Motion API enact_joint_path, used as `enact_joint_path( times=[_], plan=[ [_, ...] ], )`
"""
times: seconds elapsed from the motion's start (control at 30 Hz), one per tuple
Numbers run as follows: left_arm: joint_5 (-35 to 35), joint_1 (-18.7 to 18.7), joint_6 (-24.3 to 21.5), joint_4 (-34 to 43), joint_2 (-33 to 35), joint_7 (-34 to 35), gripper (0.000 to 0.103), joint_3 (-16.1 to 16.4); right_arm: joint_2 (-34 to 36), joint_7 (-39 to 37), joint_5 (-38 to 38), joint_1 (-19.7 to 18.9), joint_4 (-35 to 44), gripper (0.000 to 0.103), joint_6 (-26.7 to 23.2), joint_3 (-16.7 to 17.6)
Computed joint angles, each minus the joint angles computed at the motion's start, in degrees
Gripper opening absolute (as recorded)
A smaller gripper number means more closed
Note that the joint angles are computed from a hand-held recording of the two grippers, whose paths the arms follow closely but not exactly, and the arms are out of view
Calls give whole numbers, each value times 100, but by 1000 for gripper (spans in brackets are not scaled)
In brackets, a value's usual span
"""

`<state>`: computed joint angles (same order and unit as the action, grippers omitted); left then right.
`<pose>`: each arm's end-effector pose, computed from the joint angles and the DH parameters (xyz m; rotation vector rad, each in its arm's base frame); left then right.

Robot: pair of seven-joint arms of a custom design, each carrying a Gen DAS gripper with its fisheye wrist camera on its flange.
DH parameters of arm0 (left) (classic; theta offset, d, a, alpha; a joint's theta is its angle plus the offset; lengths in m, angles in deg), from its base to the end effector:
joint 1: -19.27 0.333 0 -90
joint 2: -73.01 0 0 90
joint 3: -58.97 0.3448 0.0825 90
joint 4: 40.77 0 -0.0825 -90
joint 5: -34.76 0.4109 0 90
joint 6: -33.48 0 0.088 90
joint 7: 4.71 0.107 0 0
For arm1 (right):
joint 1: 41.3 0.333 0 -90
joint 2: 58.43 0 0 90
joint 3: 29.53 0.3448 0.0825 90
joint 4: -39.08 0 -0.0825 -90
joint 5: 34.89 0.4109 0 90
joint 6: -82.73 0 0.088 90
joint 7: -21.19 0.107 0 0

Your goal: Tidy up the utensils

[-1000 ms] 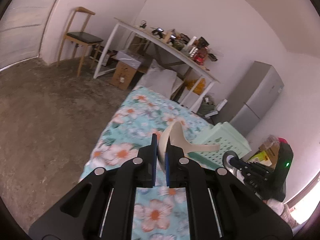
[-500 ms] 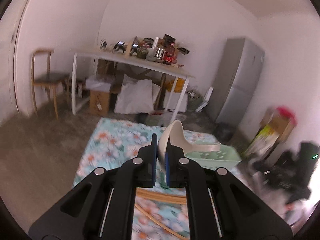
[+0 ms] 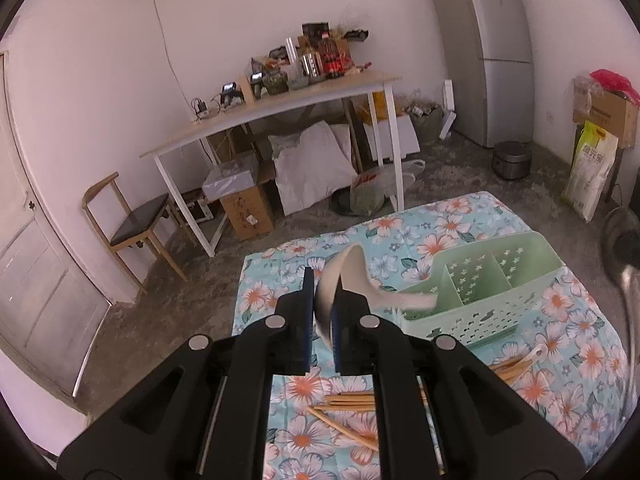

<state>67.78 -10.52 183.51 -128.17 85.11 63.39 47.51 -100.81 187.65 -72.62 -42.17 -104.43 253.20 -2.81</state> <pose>0.5356 -0.4637 0.6658 -1.0066 2.1117 -0.9318 0.3259 0.2615 0.6259 -1.2501 1.5287 -0.7592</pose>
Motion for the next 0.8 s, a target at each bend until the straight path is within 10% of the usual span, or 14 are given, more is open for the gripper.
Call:
enact_joint_path(
  times=[0.2,0.47,0.8],
  plan=[
    [-848,59,41,377,353,123,29,-72,-205,0,5,-214,-68,4,237,-55],
    [-1511,197,1267,-441,-42,-221,45,66,-218,-221,29,-1048,219,4,743,154],
    [-2075,597,2776,-2218,-899,-52,68,-84,-394,-429,22,-3731,958,4,1571,1671]
  ],
)
